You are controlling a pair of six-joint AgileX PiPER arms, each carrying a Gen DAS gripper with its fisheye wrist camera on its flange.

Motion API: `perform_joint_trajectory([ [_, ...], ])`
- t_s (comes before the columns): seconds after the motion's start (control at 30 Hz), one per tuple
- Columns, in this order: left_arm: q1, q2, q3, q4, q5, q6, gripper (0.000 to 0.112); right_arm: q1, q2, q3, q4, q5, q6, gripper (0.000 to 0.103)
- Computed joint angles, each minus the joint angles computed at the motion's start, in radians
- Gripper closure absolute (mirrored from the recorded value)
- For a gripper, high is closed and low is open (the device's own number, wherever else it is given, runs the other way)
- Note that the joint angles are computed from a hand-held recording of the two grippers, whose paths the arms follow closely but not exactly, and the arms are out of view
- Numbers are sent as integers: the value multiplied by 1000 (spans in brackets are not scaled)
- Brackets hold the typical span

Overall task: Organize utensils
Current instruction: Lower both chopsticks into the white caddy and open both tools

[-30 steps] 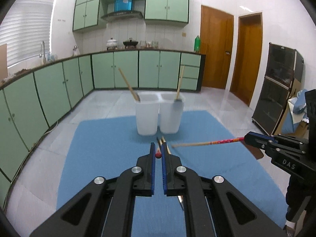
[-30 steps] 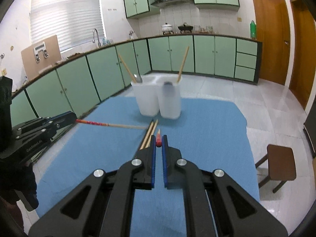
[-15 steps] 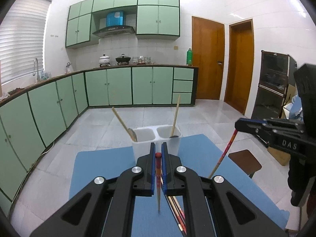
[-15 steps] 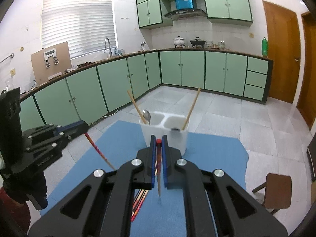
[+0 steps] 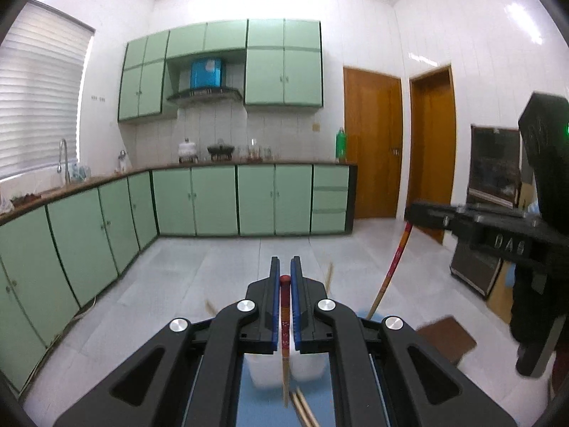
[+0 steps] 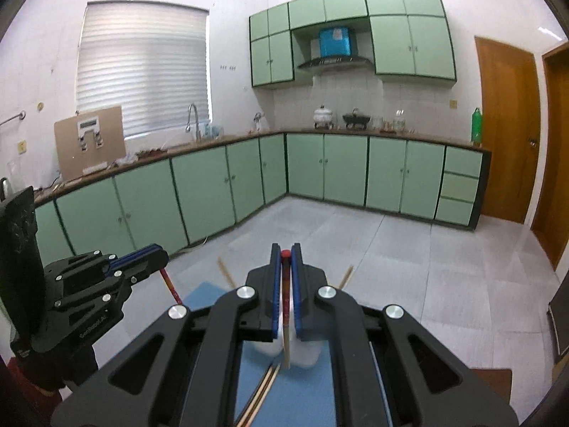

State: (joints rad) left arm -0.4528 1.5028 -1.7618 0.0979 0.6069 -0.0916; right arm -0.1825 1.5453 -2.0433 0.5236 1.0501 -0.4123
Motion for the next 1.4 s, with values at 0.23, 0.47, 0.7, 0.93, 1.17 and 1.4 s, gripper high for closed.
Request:
perform_joint_trajectory([
  [0.23,47,243,-318,-20,-26,7,107,49,249,-341,-107,16,119,98],
  [0.47,68,374,-347,-49,-95,7,107,101,346,-323,-172,-47,146,98],
  [0.7,103,443,-322,-177,-54,86,106,140,310,-97,-212,-148,126,97],
  [0.93,104,379,-205,-177,-66,102,93,127,230,59,-185,-220,114,80],
  [1.17,87,252,-84,-120,-82,65,76,78,66,227,-96,-275,43,62],
  [1.4,61,36,213,-53,-163,-6,60,17,-183,559,12,-359,-82,36],
])
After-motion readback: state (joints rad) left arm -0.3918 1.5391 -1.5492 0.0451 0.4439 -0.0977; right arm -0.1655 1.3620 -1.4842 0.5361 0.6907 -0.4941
